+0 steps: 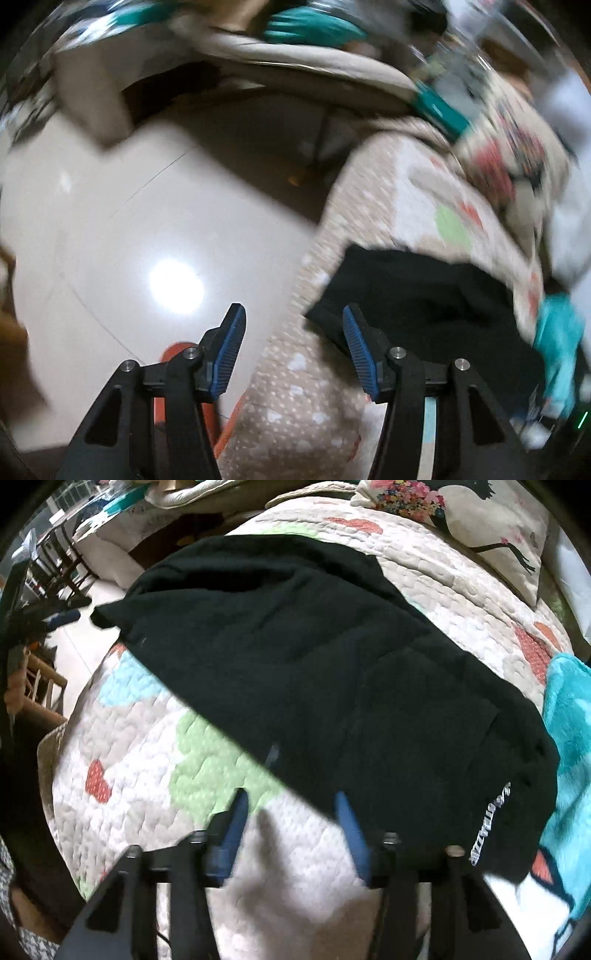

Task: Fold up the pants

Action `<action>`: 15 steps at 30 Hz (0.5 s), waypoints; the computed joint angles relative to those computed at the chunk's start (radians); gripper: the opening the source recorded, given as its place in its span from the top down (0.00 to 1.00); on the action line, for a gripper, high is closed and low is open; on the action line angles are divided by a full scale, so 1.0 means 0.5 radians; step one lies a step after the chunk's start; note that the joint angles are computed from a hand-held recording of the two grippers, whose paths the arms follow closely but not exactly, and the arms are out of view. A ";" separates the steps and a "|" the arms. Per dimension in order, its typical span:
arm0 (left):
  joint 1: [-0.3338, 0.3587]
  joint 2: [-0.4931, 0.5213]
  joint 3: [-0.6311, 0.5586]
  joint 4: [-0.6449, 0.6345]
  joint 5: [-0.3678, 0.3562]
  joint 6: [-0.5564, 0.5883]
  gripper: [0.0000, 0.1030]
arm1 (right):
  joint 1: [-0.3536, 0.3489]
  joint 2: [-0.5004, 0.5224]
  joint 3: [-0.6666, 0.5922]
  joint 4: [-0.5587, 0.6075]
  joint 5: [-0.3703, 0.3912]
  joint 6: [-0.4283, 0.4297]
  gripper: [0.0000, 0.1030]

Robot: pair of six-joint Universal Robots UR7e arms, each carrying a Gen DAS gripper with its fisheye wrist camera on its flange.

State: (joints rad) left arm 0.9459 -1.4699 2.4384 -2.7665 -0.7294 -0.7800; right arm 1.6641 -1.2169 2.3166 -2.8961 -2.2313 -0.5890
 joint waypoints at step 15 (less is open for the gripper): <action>0.143 0.330 -0.104 -0.175 -0.396 -0.092 0.48 | 0.425 0.555 -0.708 0.130 0.346 -0.017 0.45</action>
State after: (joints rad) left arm 1.0176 -1.3048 2.3866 -2.8538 -0.9276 -0.8260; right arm 1.8764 -0.9395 1.9628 -2.8311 -2.0583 -0.5976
